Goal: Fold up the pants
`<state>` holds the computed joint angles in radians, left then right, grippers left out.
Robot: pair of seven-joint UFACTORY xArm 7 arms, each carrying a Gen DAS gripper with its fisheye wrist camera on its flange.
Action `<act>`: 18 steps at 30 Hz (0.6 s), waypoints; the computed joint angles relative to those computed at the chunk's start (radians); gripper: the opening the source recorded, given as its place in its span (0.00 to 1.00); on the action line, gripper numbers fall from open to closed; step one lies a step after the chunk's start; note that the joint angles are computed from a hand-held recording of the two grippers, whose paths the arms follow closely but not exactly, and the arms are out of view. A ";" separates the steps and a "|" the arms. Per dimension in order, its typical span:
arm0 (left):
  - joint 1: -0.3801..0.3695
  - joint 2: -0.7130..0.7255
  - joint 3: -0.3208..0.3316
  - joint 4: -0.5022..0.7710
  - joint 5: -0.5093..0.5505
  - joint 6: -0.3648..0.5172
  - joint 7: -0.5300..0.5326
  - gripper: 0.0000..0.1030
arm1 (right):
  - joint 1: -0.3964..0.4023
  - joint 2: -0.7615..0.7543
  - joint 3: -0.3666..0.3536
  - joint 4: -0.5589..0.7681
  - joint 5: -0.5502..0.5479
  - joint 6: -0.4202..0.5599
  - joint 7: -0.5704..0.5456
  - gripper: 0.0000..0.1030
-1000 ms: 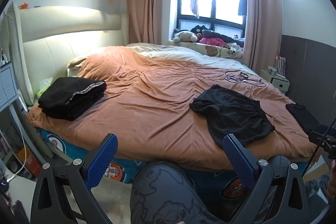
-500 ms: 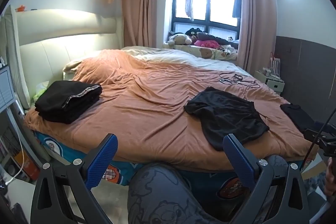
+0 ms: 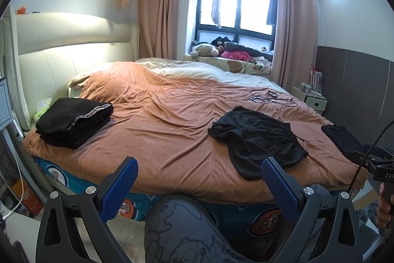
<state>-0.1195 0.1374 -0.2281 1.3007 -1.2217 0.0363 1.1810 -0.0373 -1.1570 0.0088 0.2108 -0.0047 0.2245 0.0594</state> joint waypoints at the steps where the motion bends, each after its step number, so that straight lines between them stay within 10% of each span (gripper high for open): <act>1: -0.001 0.000 0.000 0.000 0.001 -0.003 0.000 0.98 | -0.002 -0.002 0.001 0.000 0.001 -0.002 0.003 1.00; 18: -0.020 -0.011 0.011 0.008 -0.107 0.008 0.113 0.98 | -0.013 -0.026 0.008 -0.019 -0.008 -0.010 0.010 1.00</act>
<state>-0.1396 0.1262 -0.2171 1.3082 -1.3285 0.0441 1.2941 -0.0507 -1.1828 0.0164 0.1922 -0.0130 0.2141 0.0696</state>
